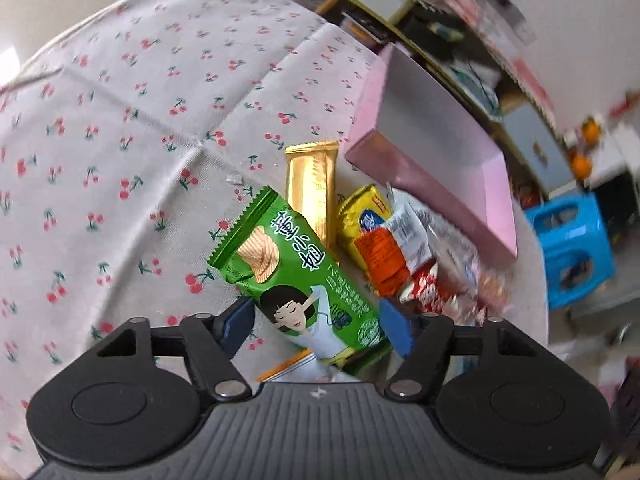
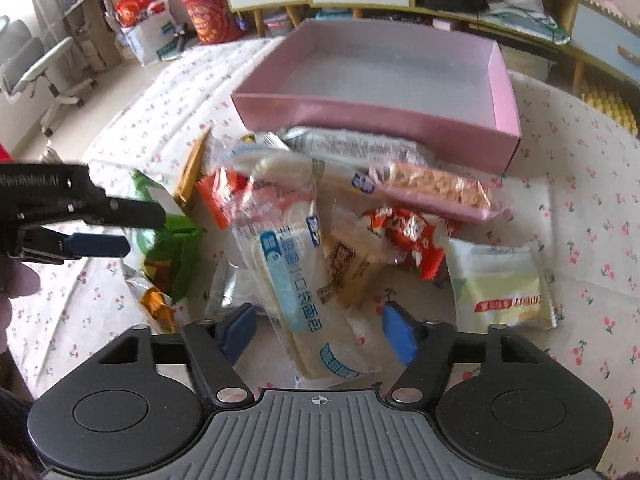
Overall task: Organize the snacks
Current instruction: 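Grasp the green snack bag with the left tool while the right tool grasps the white-blue yogurt bar, then carry the green bag and yogurt bar into the pink box and release both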
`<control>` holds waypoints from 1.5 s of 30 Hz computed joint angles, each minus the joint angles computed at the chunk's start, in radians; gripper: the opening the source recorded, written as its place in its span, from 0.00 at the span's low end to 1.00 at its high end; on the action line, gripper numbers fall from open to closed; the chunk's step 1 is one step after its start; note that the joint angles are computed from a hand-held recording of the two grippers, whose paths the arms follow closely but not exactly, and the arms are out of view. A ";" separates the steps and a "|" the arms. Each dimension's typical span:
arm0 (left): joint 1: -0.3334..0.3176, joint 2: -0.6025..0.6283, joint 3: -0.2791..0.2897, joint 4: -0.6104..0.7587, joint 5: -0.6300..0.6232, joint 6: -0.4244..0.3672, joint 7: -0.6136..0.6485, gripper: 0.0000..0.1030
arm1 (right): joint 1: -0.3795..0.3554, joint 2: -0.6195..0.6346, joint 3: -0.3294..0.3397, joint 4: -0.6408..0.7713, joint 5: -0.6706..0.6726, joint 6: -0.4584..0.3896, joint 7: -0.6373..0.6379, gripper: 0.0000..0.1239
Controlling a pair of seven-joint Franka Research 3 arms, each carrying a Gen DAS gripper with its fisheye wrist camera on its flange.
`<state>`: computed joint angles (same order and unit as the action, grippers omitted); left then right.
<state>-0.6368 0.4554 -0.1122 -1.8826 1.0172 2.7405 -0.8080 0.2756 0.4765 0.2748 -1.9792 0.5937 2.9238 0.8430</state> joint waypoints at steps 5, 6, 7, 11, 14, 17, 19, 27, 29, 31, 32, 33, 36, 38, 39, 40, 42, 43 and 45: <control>-0.036 -0.001 0.039 -0.011 0.087 -0.006 -0.212 0.57 | 0.002 0.017 -0.005 0.014 0.004 -0.015 0.039 0.32; -0.036 -0.004 0.040 -0.018 0.106 -0.004 -0.248 0.55 | -0.002 0.014 0.000 0.009 0.009 -0.008 0.033 0.32; -0.034 -0.004 0.044 -0.019 0.133 0.006 -0.292 0.54 | -0.007 0.009 0.008 0.002 0.015 0.000 0.022 0.30; -0.026 -0.003 0.049 -0.027 0.246 0.045 -0.488 0.45 | -0.032 -0.009 0.036 -0.009 0.057 -0.009 -0.015 0.20; 0.001 -0.009 0.010 -0.023 0.204 0.008 -0.424 0.39 | -0.015 -0.020 0.003 0.010 0.067 -0.067 0.049 0.17; 0.005 -0.015 -0.008 -0.013 0.189 -0.026 -0.355 0.39 | -0.033 -0.038 0.011 0.017 0.130 -0.121 0.062 0.17; -0.003 -0.024 -0.008 -0.013 0.207 -0.041 -0.355 0.39 | -0.037 -0.051 0.013 0.013 0.172 -0.137 0.056 0.17; 0.014 -0.079 -0.028 -0.048 0.316 -0.039 -0.430 0.39 | -0.017 -0.112 0.000 0.000 0.326 -0.172 0.029 0.17; 0.026 -0.089 -0.040 -0.051 0.327 -0.037 -0.418 0.39 | -0.009 -0.124 -0.003 -0.002 0.364 -0.165 0.025 0.17; 0.044 -0.096 -0.051 -0.052 0.322 -0.017 -0.379 0.39 | -0.005 -0.132 -0.010 0.001 0.399 -0.169 0.028 0.17; 0.054 -0.099 -0.057 -0.052 0.310 -0.005 -0.338 0.39 | 0.003 -0.132 -0.019 0.008 0.396 -0.174 0.046 0.17; 0.062 -0.103 -0.062 -0.052 0.291 -0.004 -0.295 0.39 | 0.011 -0.129 -0.029 0.015 0.388 -0.176 0.066 0.17; 0.082 -0.121 -0.068 -0.056 0.232 -0.003 -0.175 0.39 | 0.008 -0.107 -0.050 0.065 0.374 -0.231 0.140 0.17; 0.099 -0.127 -0.072 -0.053 0.191 0.008 -0.073 0.39 | 0.001 -0.085 -0.059 0.111 0.364 -0.271 0.185 0.17; 0.109 -0.124 -0.071 -0.045 0.169 0.011 -0.013 0.39 | 0.001 -0.074 -0.064 0.133 0.356 -0.274 0.202 0.17; 0.115 -0.119 -0.069 -0.034 0.148 0.011 0.040 0.39 | 0.002 -0.063 -0.067 0.154 0.346 -0.271 0.214 0.17; 0.135 -0.095 -0.064 -0.003 0.104 0.027 0.167 0.39 | 0.005 -0.033 -0.073 0.208 0.314 -0.264 0.244 0.17; 0.141 -0.080 -0.056 0.015 0.087 0.041 0.212 0.39 | 0.009 -0.008 -0.079 0.249 0.289 -0.267 0.269 0.17; 0.151 -0.042 -0.035 0.056 0.063 0.086 0.286 0.39 | 0.010 0.032 -0.082 0.311 0.248 -0.262 0.300 0.17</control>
<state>-0.4858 0.4137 -0.1472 -1.8265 1.0804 2.8270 -0.5217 0.2852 0.5084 0.1933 -1.6684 0.8422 2.6614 1.1435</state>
